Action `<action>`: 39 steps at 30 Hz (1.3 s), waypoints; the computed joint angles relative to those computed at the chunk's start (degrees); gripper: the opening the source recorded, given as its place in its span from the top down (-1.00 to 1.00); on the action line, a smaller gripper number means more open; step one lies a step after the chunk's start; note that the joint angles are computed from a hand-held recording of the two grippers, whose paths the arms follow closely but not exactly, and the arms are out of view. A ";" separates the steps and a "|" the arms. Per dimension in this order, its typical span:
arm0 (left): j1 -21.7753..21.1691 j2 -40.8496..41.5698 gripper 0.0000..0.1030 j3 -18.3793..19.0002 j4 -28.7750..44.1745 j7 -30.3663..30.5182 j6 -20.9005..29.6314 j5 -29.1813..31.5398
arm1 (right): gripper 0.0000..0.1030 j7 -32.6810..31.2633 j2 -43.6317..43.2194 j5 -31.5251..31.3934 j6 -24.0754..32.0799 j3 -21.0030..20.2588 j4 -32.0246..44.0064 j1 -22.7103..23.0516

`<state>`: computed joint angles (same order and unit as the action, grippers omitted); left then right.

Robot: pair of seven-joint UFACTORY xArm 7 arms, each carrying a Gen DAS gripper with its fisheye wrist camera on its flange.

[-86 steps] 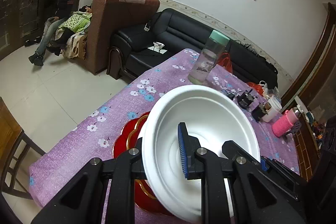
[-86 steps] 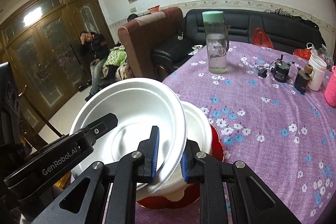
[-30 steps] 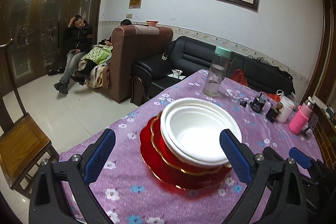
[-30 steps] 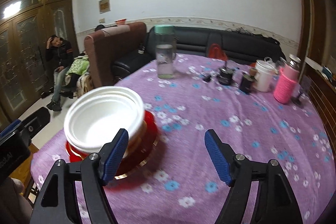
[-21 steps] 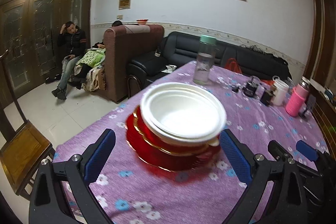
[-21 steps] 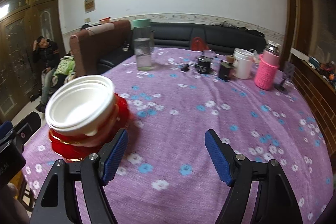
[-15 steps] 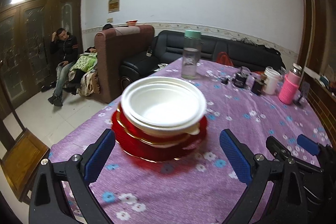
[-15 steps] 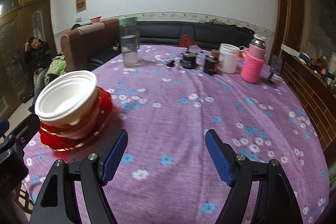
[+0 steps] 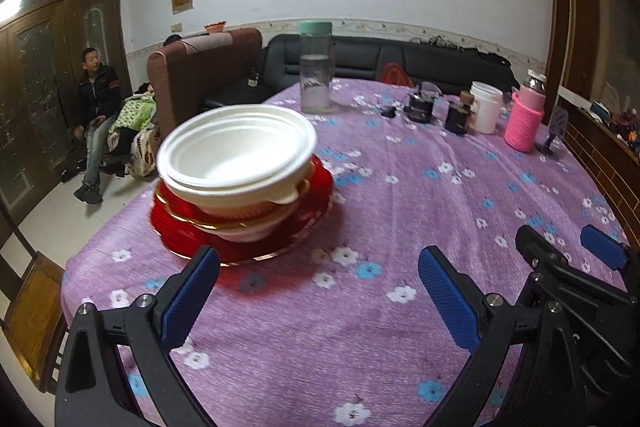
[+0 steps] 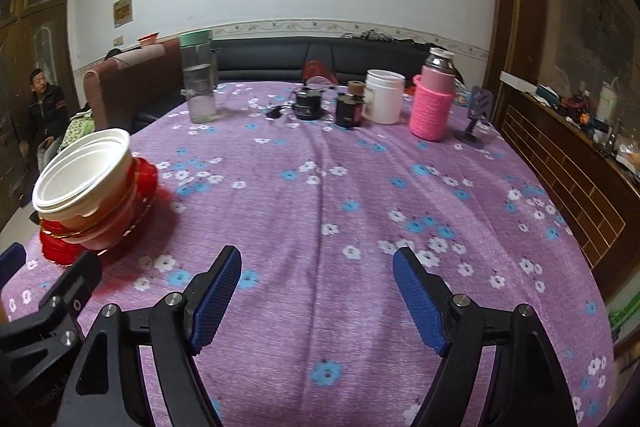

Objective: Organize plates and bowls
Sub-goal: 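Withdraw both grippers from the finished stack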

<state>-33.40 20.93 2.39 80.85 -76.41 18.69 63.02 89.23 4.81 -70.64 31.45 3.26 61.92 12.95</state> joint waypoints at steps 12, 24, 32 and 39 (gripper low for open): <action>-0.99 3.78 -0.93 -0.82 3.18 9.13 0.87 -10.28 | -0.62 -0.32 -0.44 0.84 0.59 -0.48 -1.38 -1.20; -4.41 5.46 -0.93 2.78 4.84 10.19 2.12 -12.88 | -0.66 -0.92 -0.18 1.67 0.16 -0.52 -1.63 -1.61; -3.32 5.29 -0.93 2.19 5.01 7.89 4.09 -12.25 | -0.66 -0.18 0.49 2.19 -1.23 -0.63 -1.31 -1.08; -2.50 4.93 -0.93 2.02 4.21 7.30 3.73 -12.38 | -0.67 -1.47 1.71 3.67 -1.48 -0.83 -0.41 -0.44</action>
<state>-35.90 25.86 4.41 85.06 -69.12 22.42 50.65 87.77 6.53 -66.98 29.97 2.43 61.50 12.52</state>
